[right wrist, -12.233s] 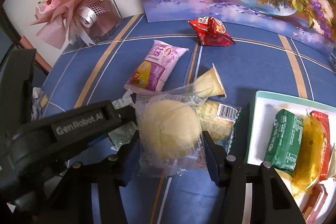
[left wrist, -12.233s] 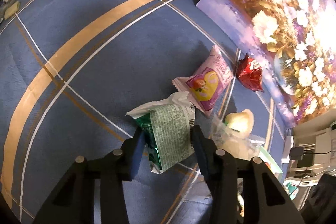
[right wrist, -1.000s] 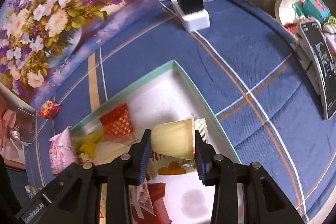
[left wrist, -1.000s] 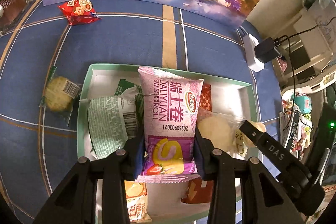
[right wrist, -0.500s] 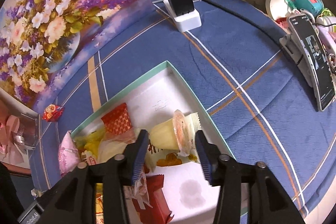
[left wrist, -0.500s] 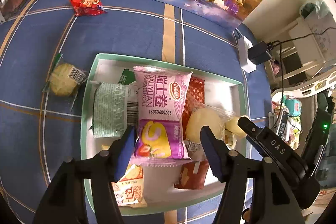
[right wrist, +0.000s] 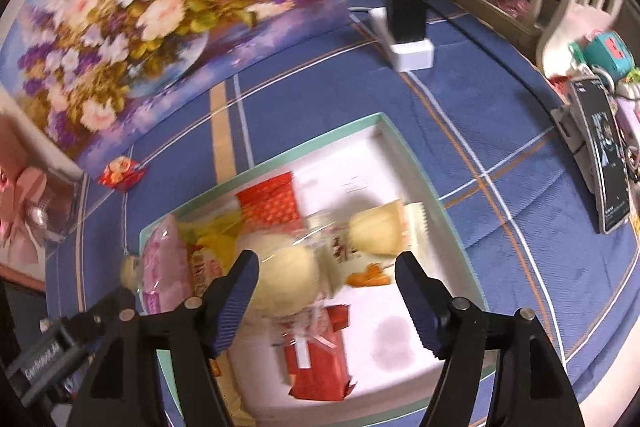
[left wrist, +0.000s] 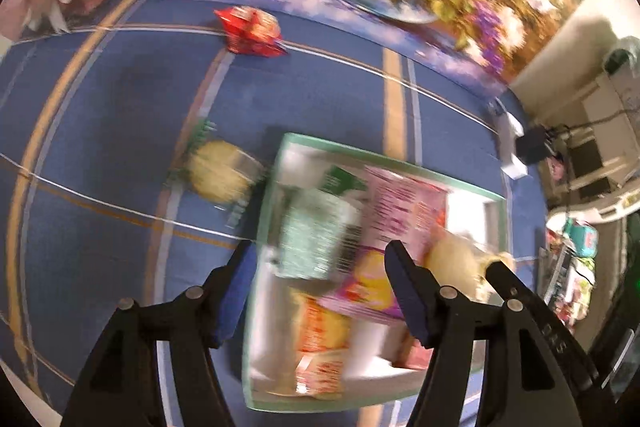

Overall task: Organize snacks
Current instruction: 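Move both open tools from the tray back toward the remaining snacks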

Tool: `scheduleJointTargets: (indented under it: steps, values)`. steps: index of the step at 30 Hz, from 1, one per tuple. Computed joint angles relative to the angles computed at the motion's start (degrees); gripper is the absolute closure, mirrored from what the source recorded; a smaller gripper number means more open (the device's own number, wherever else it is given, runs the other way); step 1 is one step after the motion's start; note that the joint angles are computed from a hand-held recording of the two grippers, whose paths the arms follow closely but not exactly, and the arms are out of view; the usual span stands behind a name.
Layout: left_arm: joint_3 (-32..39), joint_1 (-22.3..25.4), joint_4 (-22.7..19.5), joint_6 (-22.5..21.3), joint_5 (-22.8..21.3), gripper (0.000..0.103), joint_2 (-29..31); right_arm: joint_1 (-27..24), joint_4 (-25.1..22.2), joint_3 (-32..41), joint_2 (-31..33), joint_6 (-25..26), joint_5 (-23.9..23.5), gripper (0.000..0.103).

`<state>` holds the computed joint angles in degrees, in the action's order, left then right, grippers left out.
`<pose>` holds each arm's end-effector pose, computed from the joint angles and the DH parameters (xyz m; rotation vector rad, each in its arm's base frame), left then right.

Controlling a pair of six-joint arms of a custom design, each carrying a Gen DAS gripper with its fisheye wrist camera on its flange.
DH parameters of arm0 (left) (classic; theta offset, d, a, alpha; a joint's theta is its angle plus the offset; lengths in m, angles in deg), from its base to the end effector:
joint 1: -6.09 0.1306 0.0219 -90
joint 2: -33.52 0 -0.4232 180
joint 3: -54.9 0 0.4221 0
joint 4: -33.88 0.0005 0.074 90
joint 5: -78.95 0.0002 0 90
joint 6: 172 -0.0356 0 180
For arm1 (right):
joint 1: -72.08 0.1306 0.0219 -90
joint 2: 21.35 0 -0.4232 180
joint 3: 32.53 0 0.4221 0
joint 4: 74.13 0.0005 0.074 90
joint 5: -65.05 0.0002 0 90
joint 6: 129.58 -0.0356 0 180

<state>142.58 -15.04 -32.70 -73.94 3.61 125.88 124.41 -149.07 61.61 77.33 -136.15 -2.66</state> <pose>0.4580 -0.1872 0.4162 0.3848 2.8267 -0.4736 0.3325 0.4077 0.4104 1.0688 2.4986 0.0975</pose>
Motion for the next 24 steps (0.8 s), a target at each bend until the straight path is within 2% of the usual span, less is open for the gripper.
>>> scheduleJointTargets:
  steps: [2,5,7,9,13,15,18,20,24]
  values:
    - [-0.25,0.93,1.19,-0.04,-2.47,0.035,-0.12,0.08,0.18,1.33,1.11,1.6,0.04,0.023]
    - [-0.52,2.57,2.61,0.2,-6.8,0.029,-0.18,0.34,-0.43,3.83,2.95,3.51,0.99,0.015]
    - [-0.72,3.82,3.41,0.31,-8.75,0.026,-0.18,0.56,-0.56,5.59,4.24,5.06,1.69,0.005]
    - [-0.86,5.03,4.12,0.49,-10.29,0.019,-0.09,0.79,-0.08,7.1,5.38,7.23,2.26,0.0]
    - [-1.6,7.41,6.02,0.4,-12.32,0.017,-0.44,1.41,0.31,10.77,7.78,11.2,3.57,0.0]
    - [-1.67,8.36,6.93,-0.01,-13.3,0.008,-0.56,1.69,0.42,12.29,8.78,12.51,4.43,0.0]
    - [-2.09,9.47,8.82,0.01,-14.72,0.005,-1.18,2.05,1.01,14.18,10.04,14.8,5.43,0.0]
    - [-2.15,10.52,9.67,0.17,-14.26,0.005,-1.42,2.21,2.23,15.42,10.9,17.44,6.05,0.0]
    - [-2.06,12.04,11.14,0.83,-13.88,0.001,-1.26,2.35,2.38,17.66,12.7,18.97,6.09,0.0]
